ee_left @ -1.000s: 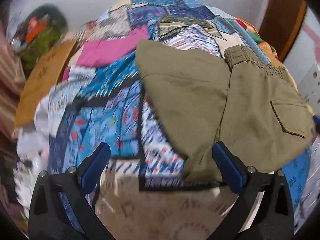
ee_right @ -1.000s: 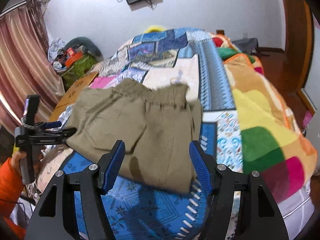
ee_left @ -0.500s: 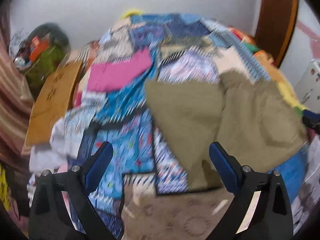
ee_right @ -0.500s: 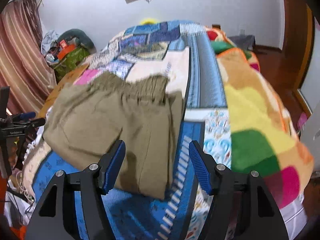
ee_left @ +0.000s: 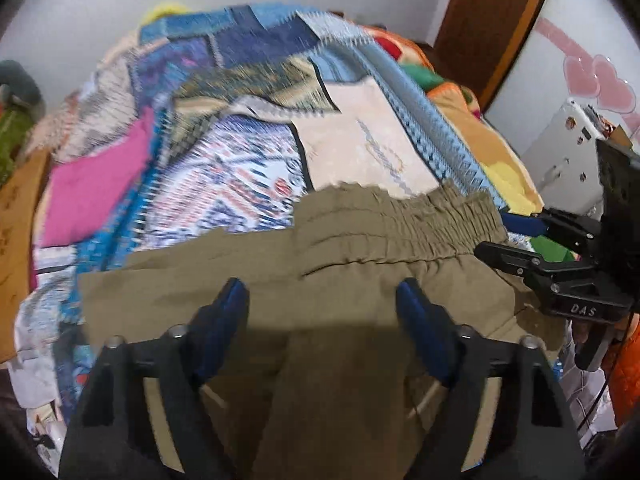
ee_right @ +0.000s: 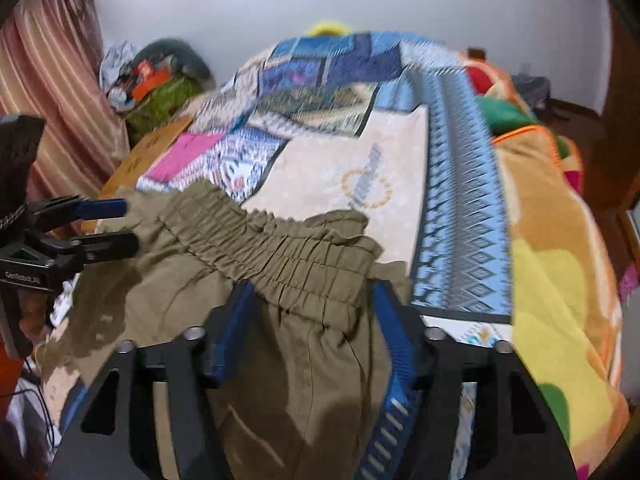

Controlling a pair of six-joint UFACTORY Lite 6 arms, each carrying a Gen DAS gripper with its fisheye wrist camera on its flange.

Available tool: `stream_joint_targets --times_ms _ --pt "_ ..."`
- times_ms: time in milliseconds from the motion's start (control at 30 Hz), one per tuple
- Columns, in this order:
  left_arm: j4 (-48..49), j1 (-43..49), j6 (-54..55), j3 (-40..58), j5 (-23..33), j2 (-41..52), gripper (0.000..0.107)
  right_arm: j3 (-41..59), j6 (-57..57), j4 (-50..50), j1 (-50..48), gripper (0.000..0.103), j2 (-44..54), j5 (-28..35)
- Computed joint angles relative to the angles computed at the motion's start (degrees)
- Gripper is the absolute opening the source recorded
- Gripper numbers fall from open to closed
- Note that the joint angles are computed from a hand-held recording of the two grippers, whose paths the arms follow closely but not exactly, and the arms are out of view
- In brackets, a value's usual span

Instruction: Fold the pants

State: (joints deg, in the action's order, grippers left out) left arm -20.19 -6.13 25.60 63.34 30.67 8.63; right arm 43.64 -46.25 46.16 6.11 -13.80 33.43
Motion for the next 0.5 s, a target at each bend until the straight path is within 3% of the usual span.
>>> stream_joint_targets --times_ms 167,200,267,400,500 --pt "-10.24 2.5 8.75 -1.85 -2.39 1.25 0.064 -2.03 -0.94 -6.32 3.33 0.04 -1.73 -4.18" --pt "-9.8 2.66 7.95 -1.8 -3.04 1.5 0.057 -2.44 -0.18 -7.91 3.86 0.037 -2.16 -4.94" --pt "-11.73 3.76 9.66 -1.77 -2.59 1.84 0.057 -2.97 1.51 -11.34 4.26 0.024 -2.52 -6.47" --pt "-1.85 0.51 0.58 -3.33 -6.05 -0.04 0.057 -3.98 3.32 -13.16 4.08 0.022 -2.55 -8.55" --pt "2.46 0.1 -3.21 -3.3 -4.67 -1.66 0.057 -3.1 7.82 -15.07 4.35 0.022 -2.31 -7.86"
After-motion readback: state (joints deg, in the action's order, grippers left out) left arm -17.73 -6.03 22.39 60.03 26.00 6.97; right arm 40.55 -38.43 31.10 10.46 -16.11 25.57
